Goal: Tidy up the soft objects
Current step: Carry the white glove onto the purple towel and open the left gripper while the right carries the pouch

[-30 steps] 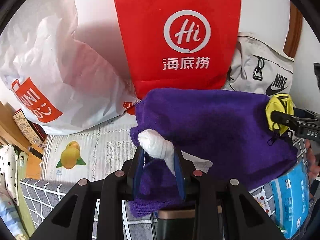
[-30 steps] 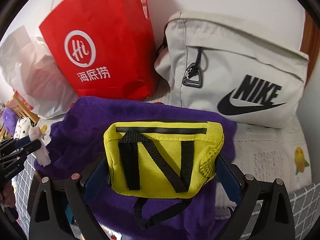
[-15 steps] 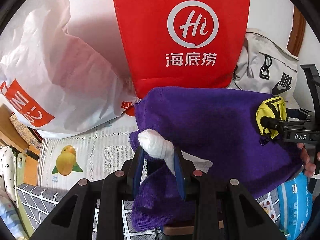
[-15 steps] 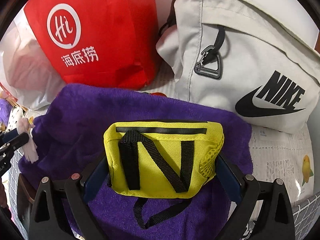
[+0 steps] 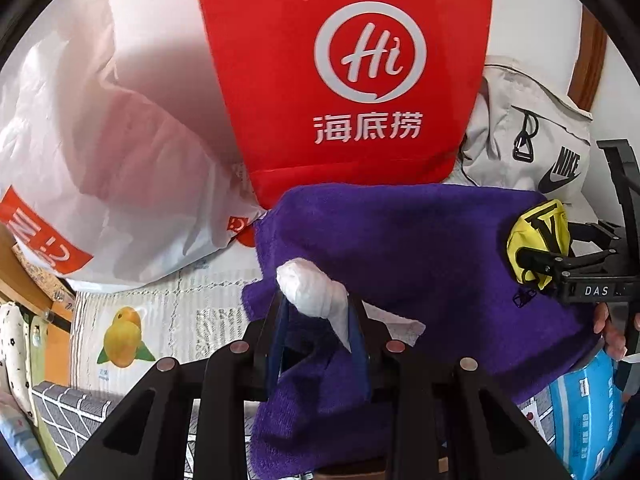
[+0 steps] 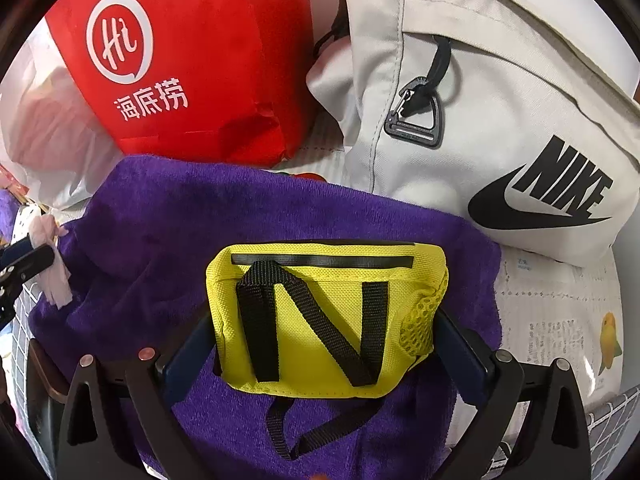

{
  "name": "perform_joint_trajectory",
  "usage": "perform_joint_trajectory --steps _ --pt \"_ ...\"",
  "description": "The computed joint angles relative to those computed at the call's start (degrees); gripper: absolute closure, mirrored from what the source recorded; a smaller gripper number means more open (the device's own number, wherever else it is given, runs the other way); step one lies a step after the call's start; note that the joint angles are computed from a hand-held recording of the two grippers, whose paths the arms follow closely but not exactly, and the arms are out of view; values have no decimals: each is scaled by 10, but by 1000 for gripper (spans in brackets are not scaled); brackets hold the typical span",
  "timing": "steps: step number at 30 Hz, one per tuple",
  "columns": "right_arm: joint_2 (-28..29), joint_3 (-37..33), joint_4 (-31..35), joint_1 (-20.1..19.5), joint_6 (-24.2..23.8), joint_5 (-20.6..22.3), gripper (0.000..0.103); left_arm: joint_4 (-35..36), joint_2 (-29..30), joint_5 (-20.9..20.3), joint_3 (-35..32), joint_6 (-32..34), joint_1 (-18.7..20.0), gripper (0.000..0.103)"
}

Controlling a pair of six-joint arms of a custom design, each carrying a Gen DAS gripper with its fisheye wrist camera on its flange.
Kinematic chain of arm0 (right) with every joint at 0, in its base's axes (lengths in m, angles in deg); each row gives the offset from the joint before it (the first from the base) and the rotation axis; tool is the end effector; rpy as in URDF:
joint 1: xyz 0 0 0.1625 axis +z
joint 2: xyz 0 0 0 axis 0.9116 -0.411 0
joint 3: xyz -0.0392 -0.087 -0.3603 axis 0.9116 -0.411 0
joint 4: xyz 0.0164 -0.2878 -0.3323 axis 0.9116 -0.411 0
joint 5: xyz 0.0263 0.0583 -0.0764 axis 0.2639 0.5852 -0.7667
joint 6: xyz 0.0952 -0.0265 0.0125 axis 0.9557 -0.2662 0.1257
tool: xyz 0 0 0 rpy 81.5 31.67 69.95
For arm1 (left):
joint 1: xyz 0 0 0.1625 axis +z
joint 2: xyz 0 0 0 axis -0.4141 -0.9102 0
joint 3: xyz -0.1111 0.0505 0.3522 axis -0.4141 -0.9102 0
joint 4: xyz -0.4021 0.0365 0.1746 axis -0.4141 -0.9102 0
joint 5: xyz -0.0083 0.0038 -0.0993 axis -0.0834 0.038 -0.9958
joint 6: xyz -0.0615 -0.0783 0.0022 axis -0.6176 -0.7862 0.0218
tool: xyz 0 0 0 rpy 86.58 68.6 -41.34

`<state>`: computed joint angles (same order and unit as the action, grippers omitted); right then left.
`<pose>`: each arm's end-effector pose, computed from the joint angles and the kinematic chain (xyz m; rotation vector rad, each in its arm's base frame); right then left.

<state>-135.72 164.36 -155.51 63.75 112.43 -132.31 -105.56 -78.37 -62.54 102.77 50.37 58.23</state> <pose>0.2601 -0.2323 0.0086 -0.0011 -2.3012 0.7045 -0.0504 -0.2730 0.2736 0.9363 2.2927 -0.4662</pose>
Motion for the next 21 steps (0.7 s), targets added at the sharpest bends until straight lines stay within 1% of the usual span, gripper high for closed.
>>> perform_joint_trajectory --steps 3,4,7,8,13,15,17,19,21 --pt "0 1 -4 2 -2 0 3 -9 9 -4 2 2 -5 75" --pt "-1 0 8 3 3 -3 3 -14 13 -3 3 4 -6 75" --pt "-11 -12 88 8 47 -19 3 -25 20 -4 5 9 -9 75" --pt "-10 -13 91 10 48 -23 3 -30 24 -5 6 10 -9 75" --pt "-5 -8 64 24 25 -28 3 -49 32 -9 11 18 -7 75" --pt "-12 3 34 25 15 -19 3 -60 39 -12 13 21 -7 75" --pt "-32 26 -5 16 8 -1 3 -77 49 -13 14 27 -4 75" --pt "-45 38 -22 12 11 -1 3 -98 64 -12 16 32 -1 75" --pt "-61 44 -14 7 24 3 3 -121 79 -13 18 41 3 75"
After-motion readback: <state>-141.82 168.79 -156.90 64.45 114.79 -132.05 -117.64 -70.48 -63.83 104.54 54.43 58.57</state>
